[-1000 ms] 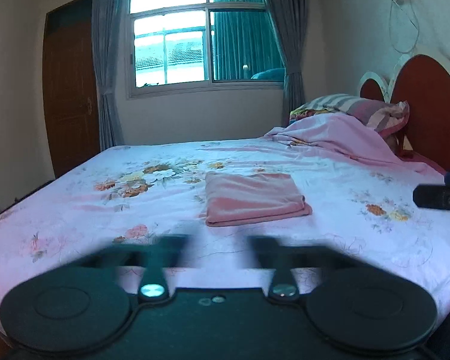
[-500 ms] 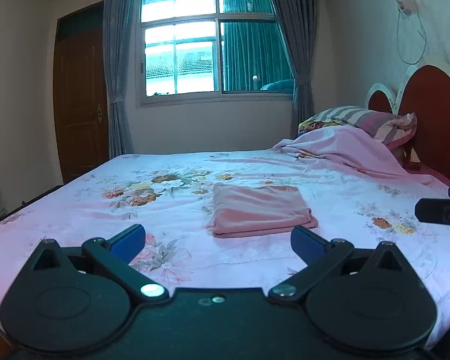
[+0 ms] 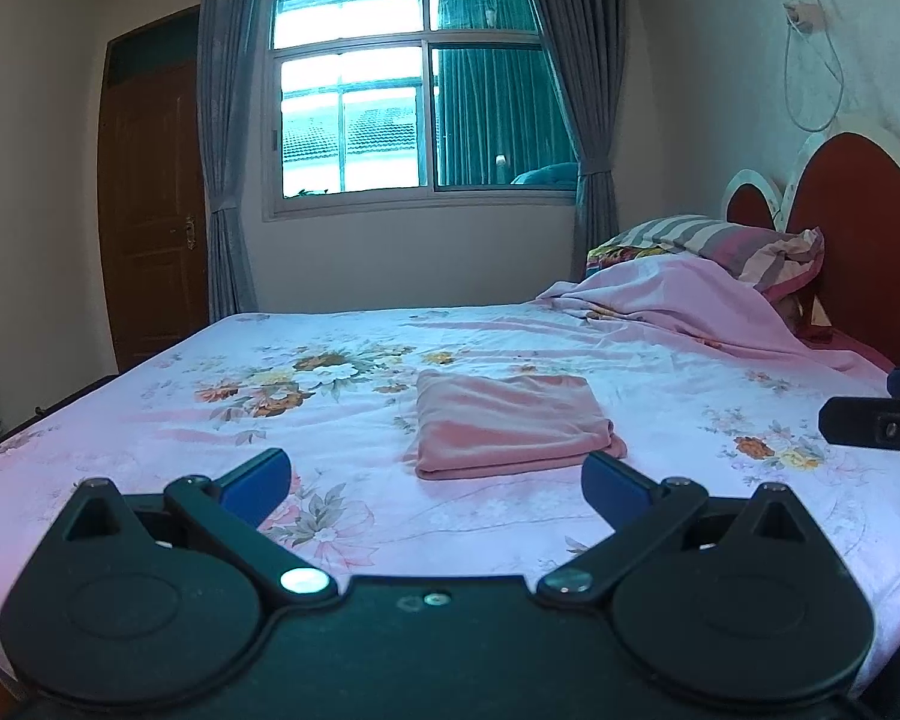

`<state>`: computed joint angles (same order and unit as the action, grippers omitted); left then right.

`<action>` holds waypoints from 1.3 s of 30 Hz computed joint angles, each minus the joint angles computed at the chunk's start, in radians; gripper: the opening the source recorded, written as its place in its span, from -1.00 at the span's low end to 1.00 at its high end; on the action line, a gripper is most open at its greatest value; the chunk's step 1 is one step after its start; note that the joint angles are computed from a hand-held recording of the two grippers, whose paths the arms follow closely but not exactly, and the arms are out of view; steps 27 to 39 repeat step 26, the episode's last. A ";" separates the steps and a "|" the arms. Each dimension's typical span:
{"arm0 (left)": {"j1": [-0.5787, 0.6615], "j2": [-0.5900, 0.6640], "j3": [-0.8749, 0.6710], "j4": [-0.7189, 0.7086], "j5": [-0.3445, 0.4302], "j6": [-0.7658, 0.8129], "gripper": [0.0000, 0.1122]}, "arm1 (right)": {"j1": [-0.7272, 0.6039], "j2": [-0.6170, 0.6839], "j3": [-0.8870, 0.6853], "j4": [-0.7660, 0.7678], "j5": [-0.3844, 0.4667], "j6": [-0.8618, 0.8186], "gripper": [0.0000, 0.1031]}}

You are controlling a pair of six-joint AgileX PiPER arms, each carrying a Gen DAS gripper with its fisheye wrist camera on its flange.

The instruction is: Fold small clothes

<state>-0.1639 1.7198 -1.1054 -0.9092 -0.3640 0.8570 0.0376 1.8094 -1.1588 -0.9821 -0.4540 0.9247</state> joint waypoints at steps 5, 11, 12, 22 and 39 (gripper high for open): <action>0.002 -0.001 -0.001 0.008 0.003 -0.009 0.81 | 0.002 -0.001 -0.001 0.006 0.003 -0.006 1.00; 0.008 -0.005 -0.001 0.010 0.015 -0.005 0.81 | 0.002 -0.002 0.002 0.010 0.000 -0.012 1.00; 0.012 -0.007 0.000 0.034 0.022 -0.028 0.81 | 0.002 -0.002 0.003 0.013 -0.001 -0.016 1.00; 0.045 -0.026 0.021 0.226 0.057 -0.195 0.81 | 0.003 -0.001 0.007 0.025 -0.003 -0.028 1.00; 0.045 -0.028 0.020 0.216 0.064 -0.179 0.81 | 0.006 -0.003 0.009 0.032 -0.001 -0.035 1.00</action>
